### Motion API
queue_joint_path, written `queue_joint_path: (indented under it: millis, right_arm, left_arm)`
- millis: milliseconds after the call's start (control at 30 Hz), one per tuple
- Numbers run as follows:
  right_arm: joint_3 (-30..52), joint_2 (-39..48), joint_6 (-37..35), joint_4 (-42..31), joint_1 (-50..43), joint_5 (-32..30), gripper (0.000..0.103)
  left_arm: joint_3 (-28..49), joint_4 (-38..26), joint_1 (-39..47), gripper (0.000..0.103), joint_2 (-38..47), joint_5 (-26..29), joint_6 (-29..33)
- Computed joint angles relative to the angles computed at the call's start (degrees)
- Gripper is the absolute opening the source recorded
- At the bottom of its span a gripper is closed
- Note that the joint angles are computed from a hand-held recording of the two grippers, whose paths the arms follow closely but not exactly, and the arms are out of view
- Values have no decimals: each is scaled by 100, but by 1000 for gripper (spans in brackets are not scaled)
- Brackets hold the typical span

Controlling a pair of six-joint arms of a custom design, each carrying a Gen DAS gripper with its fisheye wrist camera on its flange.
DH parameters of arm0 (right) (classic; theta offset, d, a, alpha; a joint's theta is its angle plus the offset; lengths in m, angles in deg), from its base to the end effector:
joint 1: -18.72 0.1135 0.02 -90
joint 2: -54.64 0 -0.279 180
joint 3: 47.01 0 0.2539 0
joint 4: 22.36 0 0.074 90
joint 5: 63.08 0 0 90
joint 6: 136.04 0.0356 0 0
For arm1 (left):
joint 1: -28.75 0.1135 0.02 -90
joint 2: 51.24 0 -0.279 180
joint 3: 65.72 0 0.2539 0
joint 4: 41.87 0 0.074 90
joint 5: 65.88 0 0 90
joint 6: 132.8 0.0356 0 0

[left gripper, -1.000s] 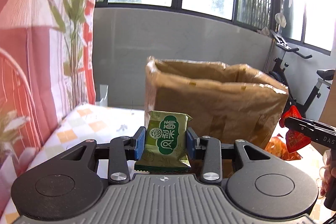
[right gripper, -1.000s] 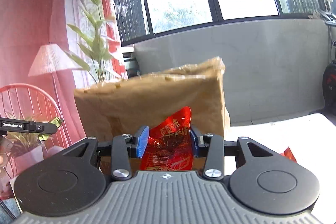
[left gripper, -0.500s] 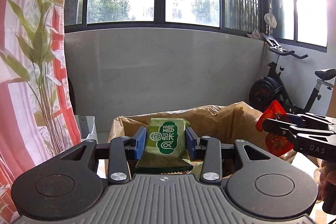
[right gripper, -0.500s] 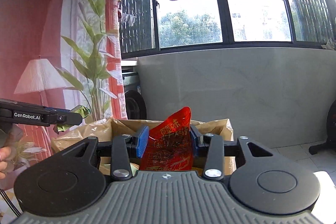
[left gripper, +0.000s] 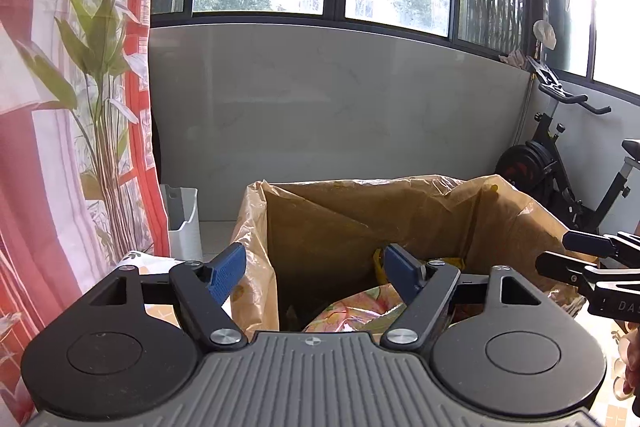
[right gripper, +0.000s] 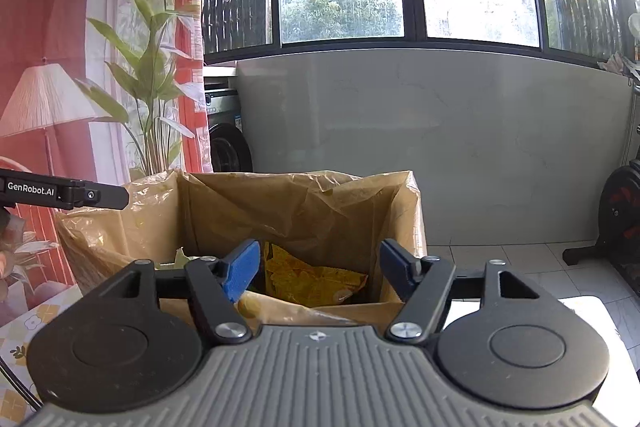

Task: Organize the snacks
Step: 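Open both tools to drop the snacks into the box, then move both tools back toward the remaining snacks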

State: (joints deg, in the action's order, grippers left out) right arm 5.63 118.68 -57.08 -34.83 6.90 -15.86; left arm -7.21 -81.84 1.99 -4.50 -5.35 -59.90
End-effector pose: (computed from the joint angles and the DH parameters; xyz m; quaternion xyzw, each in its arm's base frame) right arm 0.2382 -0.0252 0.2736 -0.1937 0.7817 0.1989 0.5585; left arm 0.1596 -0.0609 0.3189 -0.0603 0.8379 0.0170 0.5422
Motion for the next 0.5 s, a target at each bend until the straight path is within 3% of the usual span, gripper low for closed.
queue_joint_path:
  millis: [167,267,400,500]
  right_arm:
    - [-113,-519,-169,-456,-270,-175,74]
    - [-157,-839,-257,-807,-502,-435,81]
    - [-105,-1106,-551,-1535,-842,-876,88]
    - [-76,-1346,-856,-2195,-1061,-1016,89]
  left_arm:
    - [-3,-562,-386,85,-554,-308,-335]
    - [129,-1134,-901,86,-673,-796,-719]
    - [258,-2064,-1891,87,-922,-1609,-1657]
    - [304,-2929,-2881,90,-1068,-2242,-2805]
